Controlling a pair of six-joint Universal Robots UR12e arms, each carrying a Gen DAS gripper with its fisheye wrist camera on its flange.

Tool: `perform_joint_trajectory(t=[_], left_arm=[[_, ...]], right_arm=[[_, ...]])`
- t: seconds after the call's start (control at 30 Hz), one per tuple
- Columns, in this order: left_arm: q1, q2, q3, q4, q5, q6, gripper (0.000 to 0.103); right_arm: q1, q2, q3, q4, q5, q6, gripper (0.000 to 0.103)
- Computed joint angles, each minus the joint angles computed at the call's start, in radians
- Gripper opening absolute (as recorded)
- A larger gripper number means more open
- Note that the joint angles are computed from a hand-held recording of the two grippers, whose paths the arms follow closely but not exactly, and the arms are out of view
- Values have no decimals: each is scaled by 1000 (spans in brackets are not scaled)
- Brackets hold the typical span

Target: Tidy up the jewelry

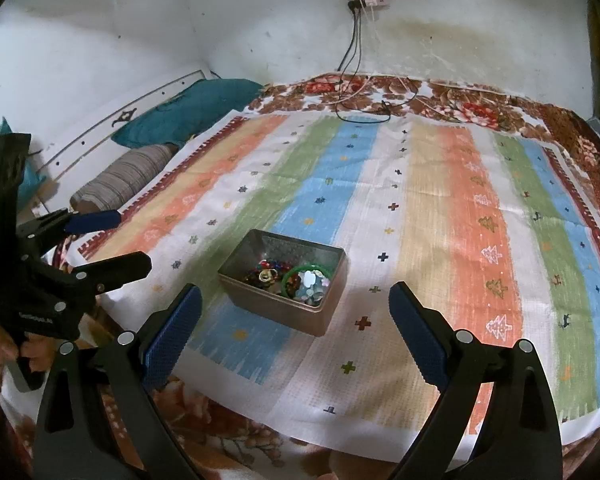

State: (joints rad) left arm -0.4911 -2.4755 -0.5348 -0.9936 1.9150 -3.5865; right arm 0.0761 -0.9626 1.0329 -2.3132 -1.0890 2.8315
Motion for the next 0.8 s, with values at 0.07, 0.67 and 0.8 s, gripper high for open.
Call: perform_joint_trajectory(t=[0.07,0.67,0.8], left_arm=[[0,0,0,-2,-3,-1,97],[-10,-12,26,-15,28,23,97],[-9,-13,28,-19,23,20,97]], right_arm=[[0,3,-2,-1,6,7,95],[1,2,-4,11,7,-7,95],[2,2,-4,12,6,-10,95]])
